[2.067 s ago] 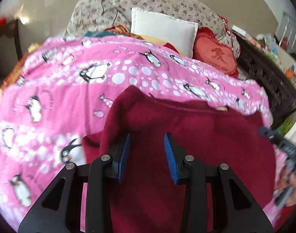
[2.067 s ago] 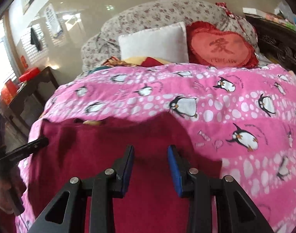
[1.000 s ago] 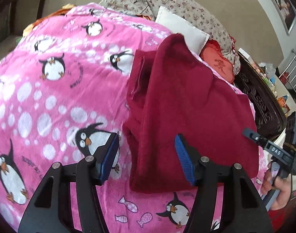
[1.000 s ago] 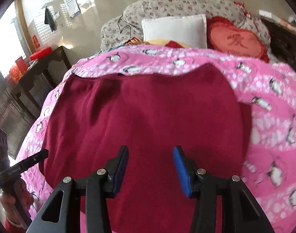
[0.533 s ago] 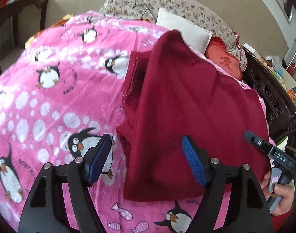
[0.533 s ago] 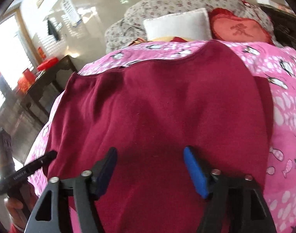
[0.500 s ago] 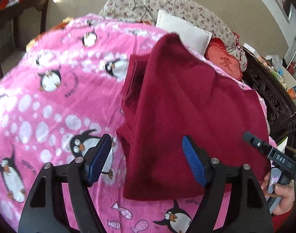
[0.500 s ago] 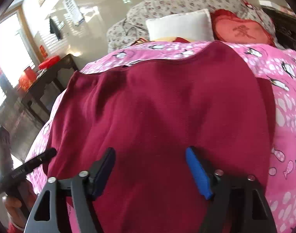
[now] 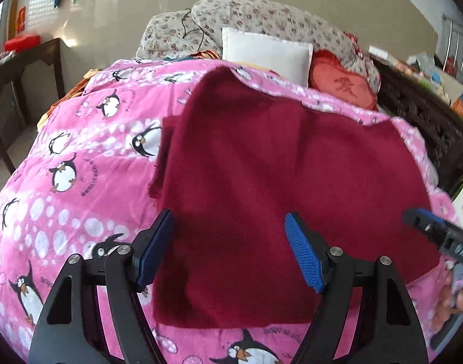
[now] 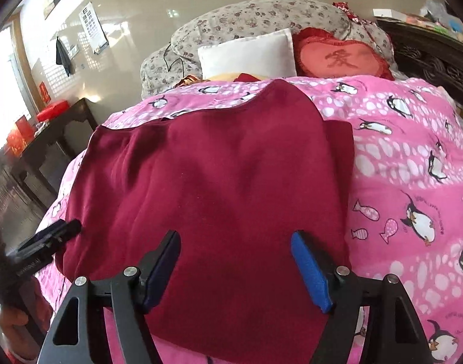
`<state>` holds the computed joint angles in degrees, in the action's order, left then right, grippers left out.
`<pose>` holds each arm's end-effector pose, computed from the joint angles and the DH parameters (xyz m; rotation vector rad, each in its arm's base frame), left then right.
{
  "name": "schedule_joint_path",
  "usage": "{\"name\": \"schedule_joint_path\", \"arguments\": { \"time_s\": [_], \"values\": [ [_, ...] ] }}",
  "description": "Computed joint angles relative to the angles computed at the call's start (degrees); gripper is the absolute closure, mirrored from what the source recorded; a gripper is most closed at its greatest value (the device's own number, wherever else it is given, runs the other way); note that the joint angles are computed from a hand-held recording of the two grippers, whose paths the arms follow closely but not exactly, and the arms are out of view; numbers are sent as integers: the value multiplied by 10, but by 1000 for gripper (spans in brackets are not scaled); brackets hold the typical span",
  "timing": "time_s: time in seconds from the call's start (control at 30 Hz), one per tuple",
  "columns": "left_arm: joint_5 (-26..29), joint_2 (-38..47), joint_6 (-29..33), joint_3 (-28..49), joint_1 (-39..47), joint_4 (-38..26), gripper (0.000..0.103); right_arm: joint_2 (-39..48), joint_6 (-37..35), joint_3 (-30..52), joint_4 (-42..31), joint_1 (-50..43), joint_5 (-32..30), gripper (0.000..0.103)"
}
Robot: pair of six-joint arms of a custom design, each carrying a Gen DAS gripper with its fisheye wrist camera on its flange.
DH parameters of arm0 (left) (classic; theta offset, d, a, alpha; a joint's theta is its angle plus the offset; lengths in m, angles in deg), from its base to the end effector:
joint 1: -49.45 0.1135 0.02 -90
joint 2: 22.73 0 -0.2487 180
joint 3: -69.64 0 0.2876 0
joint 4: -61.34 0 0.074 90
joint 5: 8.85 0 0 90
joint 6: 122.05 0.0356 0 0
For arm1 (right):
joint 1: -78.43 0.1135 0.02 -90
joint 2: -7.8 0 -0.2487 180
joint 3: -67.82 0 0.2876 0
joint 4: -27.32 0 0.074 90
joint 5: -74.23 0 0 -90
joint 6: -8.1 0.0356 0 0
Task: Fold small clothes
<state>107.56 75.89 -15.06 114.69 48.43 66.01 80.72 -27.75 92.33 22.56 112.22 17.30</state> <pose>0.2973 -0.0211 0.0482 0.5698 2.2799 -0.4220 0.1771 0.0951 0.0530 0.6289 2.2189 0.0402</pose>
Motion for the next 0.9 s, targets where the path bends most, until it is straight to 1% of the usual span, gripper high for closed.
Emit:
{"name": "schedule_joint_path", "arguments": {
  "time_s": [0.03, 0.2, 0.3, 0.37, 0.47, 0.5, 0.57, 0.6, 0.63, 0.7, 0.8, 0.83, 0.9],
  "values": [
    [-8, 9, 1, 1, -5, 8, 27, 3, -2, -1, 4, -6, -1, 33],
    [-21, 38, 10, 5, -13, 33, 27, 54, -24, 7, 51, -37, -30, 33],
    [-23, 55, 11, 9, -17, 50, 27, 63, -30, 3, 68, -38, -30, 33],
    [-15, 61, 10, 11, -13, 53, 27, 55, -31, 5, 53, -30, -23, 33],
    [13, 45, 15, 1, 6, 48, 27, -2, -5, -3, 8, 0, 4, 33],
    [25, 34, 21, -4, 16, 39, 27, -30, 10, -8, -15, 10, 19, 33],
    [41, 22, 25, -8, 31, 26, 27, -51, 33, -2, -62, 18, 43, 33],
    [46, 18, 23, -10, 38, 23, 27, -51, 36, 2, -77, 16, 46, 33],
    [44, 16, 19, -12, 40, 24, 27, -47, 28, 3, -74, 6, 38, 33],
    [30, 14, 14, -13, 44, 26, 27, -25, 16, 8, -59, -13, 17, 33],
    [38, 33, 8, 4, 56, 16, 27, 22, -10, 16, -23, -49, -23, 33],
    [42, 45, 7, 17, 61, 4, 27, 27, -8, 21, -28, -48, -22, 33],
    [59, 75, 9, 46, 69, -27, 27, 28, -2, 43, -73, -33, -10, 33]
  ]
}}
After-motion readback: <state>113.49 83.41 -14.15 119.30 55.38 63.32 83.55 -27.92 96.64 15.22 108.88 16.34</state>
